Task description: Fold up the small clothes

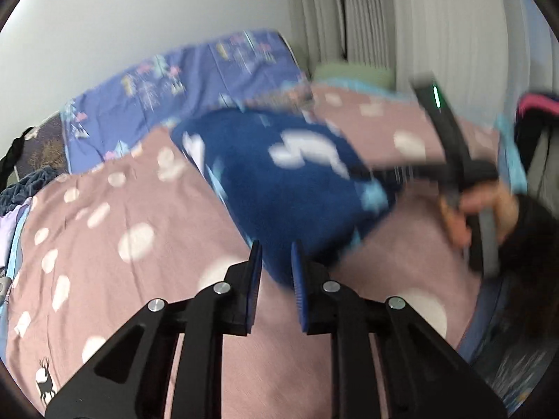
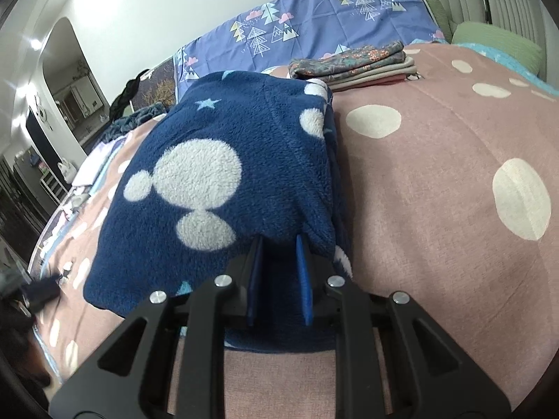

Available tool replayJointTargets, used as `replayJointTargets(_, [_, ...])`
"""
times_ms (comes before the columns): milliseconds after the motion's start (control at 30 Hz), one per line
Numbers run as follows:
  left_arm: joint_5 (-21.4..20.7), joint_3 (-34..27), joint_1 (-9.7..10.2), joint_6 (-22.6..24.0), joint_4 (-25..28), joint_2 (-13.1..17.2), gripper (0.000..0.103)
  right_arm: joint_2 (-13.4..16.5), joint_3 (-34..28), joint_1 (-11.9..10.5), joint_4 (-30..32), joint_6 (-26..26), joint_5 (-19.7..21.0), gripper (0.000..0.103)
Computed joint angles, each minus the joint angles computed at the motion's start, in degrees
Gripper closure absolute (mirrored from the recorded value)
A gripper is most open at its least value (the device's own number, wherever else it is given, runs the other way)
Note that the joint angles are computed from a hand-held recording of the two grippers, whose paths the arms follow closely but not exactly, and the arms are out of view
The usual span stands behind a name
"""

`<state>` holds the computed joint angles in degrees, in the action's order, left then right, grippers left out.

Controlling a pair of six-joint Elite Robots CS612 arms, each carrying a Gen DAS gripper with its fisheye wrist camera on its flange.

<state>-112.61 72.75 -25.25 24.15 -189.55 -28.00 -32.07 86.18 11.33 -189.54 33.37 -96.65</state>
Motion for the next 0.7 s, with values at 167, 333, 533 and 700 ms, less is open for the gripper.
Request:
replayJointTargets(167, [-4.62,-10.41,-0.34,-6.7,4.29,4.7,0.084,-0.31,-0.61,0.38,2.92,0.94,-1.54,0.084])
replayJointTargets(333, [-1.21,-17.46,-1.49,-7.33,14.05,9.15,0.081,-0.57,-1.32,0.62,6.03,-0.45,-2.17,0.084])
replayJointTargets(533, [-0.53,-15.83,-1.63,-6.04,12.94,8.45,0.082,-2.29,-2.73,0.43,14.59,-1.41,-1.84,0.083])
replayJointTargets(700, [-0.84,-14.74,-1.53,-7.5,12.34,7.83,0.082,-2.77,-5.46,1.02,14.01,-4.64,-5.98,0.081])
